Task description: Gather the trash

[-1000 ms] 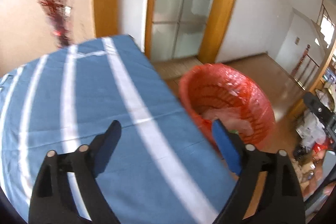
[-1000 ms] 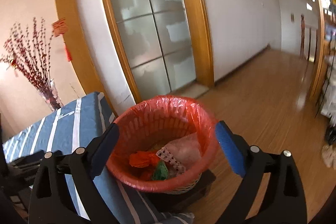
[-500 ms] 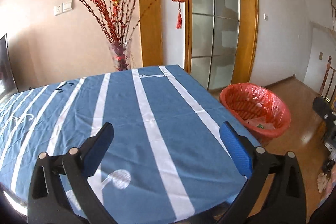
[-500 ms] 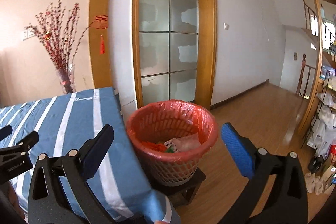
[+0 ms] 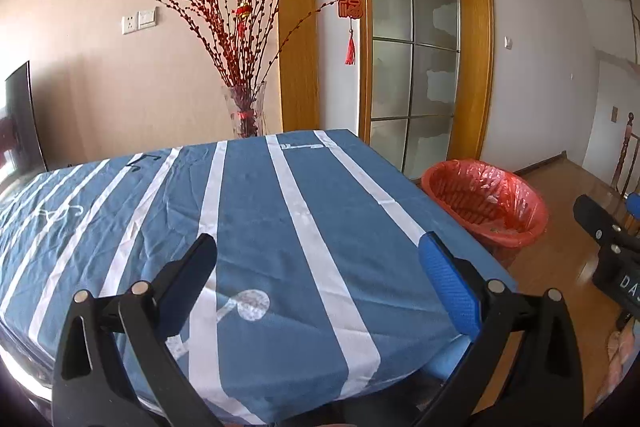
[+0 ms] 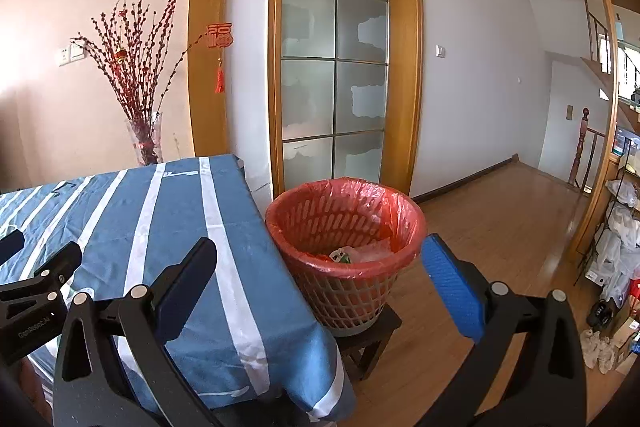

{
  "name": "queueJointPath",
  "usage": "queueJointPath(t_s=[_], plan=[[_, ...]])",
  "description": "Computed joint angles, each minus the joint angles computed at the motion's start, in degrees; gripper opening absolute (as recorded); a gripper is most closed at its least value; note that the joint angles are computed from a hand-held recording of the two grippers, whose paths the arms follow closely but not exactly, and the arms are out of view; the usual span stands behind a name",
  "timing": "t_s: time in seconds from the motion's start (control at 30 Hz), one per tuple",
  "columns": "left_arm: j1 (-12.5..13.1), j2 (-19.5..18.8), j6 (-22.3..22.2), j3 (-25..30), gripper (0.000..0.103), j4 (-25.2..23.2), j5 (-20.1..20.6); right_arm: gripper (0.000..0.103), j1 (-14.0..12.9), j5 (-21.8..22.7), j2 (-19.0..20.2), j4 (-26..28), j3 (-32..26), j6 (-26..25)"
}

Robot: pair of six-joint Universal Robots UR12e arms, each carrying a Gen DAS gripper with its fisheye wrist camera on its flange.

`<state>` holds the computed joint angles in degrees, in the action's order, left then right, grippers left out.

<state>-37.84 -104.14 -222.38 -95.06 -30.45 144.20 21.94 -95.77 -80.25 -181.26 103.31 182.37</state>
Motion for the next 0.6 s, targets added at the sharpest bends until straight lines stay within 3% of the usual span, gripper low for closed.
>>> queueJointPath(t_s=[0.6], plan=[[-1.34, 0.94, -3.9, -1.66, 0.099, -1.65, 0.36, 0.101, 0.23, -0.6, -1.98, 2.71, 2.52, 0.52]])
